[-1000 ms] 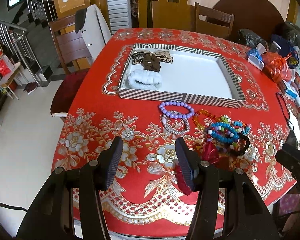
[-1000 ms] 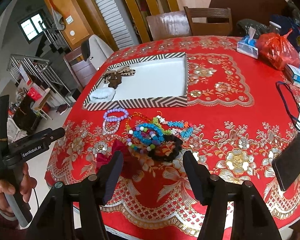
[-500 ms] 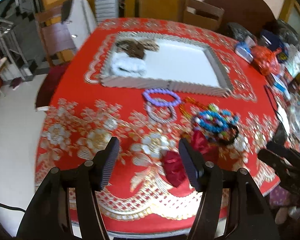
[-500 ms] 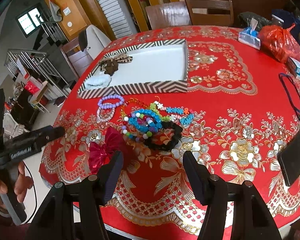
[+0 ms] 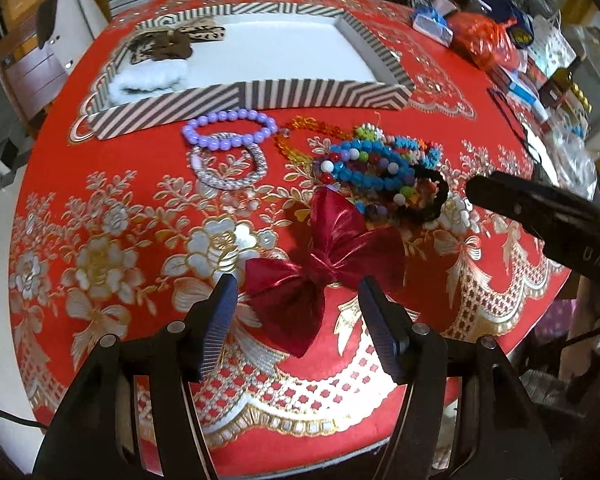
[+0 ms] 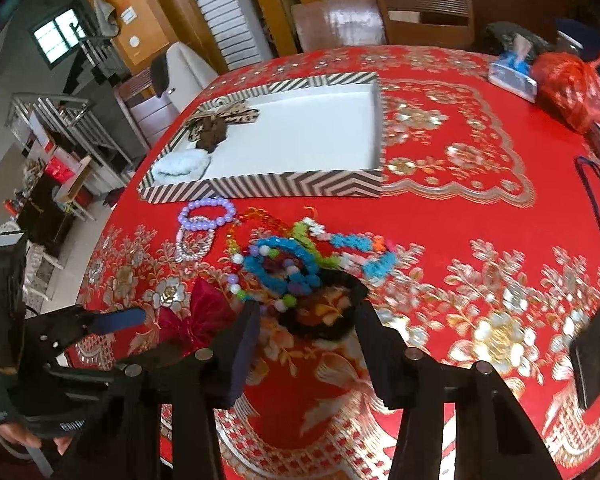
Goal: Organize jewelry
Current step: 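Grasp the red satin bow with the left tool while the right tool grasps a multicolour bead bracelet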
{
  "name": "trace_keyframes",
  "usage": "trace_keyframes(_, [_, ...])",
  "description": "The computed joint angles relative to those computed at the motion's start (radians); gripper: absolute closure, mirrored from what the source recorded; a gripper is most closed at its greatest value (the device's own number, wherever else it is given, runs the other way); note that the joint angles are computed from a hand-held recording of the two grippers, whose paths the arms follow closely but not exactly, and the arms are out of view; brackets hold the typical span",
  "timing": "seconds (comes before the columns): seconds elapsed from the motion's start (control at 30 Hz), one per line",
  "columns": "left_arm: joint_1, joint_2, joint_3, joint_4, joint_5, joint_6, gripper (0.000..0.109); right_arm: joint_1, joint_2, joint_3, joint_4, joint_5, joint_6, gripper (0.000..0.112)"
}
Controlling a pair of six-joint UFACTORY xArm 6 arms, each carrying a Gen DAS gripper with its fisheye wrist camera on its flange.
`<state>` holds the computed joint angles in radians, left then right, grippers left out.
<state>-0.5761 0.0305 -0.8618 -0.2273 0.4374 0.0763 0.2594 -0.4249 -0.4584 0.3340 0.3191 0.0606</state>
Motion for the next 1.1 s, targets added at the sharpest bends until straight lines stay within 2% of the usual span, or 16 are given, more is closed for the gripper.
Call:
trace_keyframes(0.13, [-0.007,0.036,-0.023,-0.017,0.005,0.04,0.046,0.02,0.08,-0.044,0.048,-0.006,-0.034,0.077])
trace_keyframes(0.23, [-0.011,0.054,-0.03,-0.031,-0.009,0.059,0.046,0.024,0.132,-0.067,0.033,-0.011,-0.011,0.08])
trace_keyframes(0.3, [-0.012,0.059,-0.028,-0.036,-0.024,0.071,0.047,0.028,0.167,-0.083,0.083,-0.016,-0.043,0.085])
trace_keyframes(0.33, [-0.011,0.063,-0.03,-0.036,-0.026,0.076,0.051,0.031,0.178,-0.089,0.097,-0.019,-0.056,0.087])
trace_keyframes(0.37, [-0.01,0.067,-0.033,-0.043,-0.028,0.088,0.063,0.035,0.19,-0.093,0.103,-0.023,-0.065,0.09])
trace_keyframes(0.47, [-0.004,0.077,-0.039,-0.054,-0.027,0.112,0.081,0.042,0.213,-0.099,0.088,-0.035,-0.068,0.102])
trace_keyframes(0.6, [0.009,0.069,-0.036,-0.056,-0.046,0.114,0.095,0.038,0.19,-0.09,0.119,-0.03,-0.095,0.104])
trace_keyframes(0.77, [0.038,0.075,-0.056,-0.057,-0.034,0.091,0.1,0.023,0.105,-0.068,0.085,-0.016,-0.075,0.104])
trace_keyframes(1.1, [0.058,0.031,-0.051,-0.124,-0.02,0.149,0.102,-0.005,-0.009,-0.068,0.018,-0.005,-0.029,0.105])
